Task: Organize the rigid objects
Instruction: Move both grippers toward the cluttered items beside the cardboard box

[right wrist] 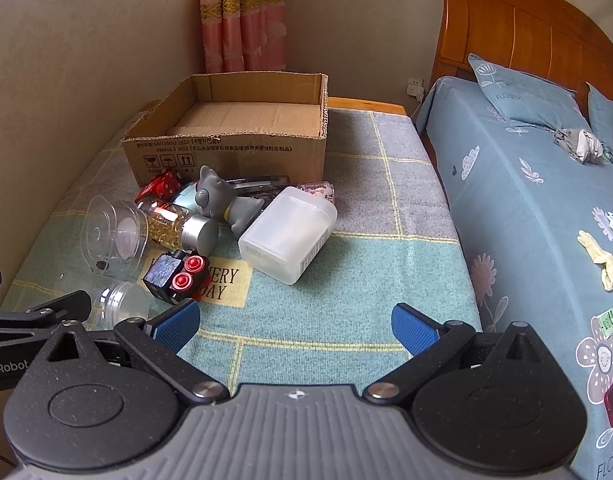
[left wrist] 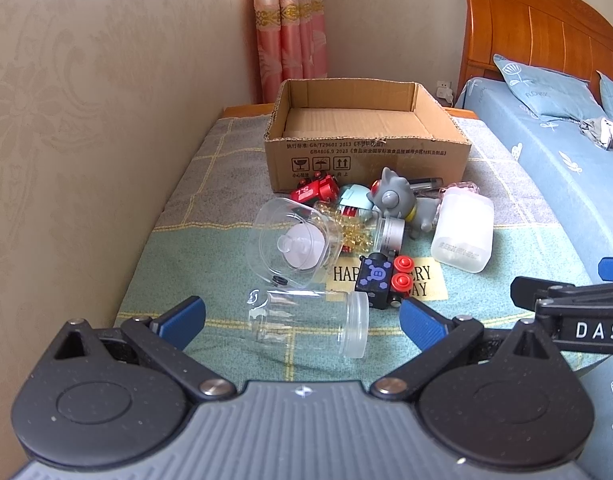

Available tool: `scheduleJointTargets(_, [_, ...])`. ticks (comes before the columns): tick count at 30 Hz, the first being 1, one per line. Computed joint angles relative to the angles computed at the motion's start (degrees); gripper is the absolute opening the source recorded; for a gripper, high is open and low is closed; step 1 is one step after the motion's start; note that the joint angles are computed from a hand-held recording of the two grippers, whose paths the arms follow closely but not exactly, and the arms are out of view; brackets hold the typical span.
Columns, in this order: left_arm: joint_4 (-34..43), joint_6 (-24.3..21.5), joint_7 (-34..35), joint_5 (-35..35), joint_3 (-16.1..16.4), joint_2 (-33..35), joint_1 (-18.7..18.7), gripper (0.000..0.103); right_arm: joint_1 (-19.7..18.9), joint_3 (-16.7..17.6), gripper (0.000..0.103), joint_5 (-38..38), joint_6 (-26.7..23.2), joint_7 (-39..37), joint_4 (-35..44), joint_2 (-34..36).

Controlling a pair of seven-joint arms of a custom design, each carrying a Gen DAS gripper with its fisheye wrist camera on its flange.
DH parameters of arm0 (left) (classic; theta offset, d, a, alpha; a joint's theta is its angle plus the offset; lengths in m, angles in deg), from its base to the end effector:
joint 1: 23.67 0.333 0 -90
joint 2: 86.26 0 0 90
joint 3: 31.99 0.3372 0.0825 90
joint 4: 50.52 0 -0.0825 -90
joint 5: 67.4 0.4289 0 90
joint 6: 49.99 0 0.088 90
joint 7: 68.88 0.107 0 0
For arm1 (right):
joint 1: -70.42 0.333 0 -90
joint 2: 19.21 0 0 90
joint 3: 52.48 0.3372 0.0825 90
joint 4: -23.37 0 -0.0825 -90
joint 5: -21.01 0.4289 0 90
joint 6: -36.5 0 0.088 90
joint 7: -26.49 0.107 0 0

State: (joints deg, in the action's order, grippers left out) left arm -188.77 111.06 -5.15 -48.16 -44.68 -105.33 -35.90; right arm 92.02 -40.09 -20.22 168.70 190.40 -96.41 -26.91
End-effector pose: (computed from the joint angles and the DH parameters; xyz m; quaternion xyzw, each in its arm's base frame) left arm 0.4618 -0.2397 0.5127 -0.5623 0.7389 -0.2765 0.2477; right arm 0.4916 0.3208 0.5264 -0.5598 0.7513 -0.2827 0.2055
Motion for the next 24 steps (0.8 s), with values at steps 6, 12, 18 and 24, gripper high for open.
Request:
scheduleJointTargets(6, [0.3,0.2,0.5,0.1,0.2,0.4,0.0,0.102,-0.1,0.0,0.103,-0.6,0.6,0.2,-0.1,-0.1])
scheduleJointTargets(12, [0.6,0.6,1.9,-0.5,0.7,1.0,-0.4,0.102,-0.4,-0.2,0.103,-0.8,2.0,0.0,-0.3,-0.2])
scheduleJointTargets(18, [-0.3,4.5,8.7,-5.0,3.9,2.0,-3.2,0.102,-1.6,-0.7,0.103,-3.1,8.8,-0.1,-2.7,-1.2])
scheduleJointTargets(24, [-0.8,7.4,21.6,-14.3,8.1,4.8,-7.5,0.102,-3.9,-0.5,0.103,-6.9,16.2,0.5,-5.8,-2.0])
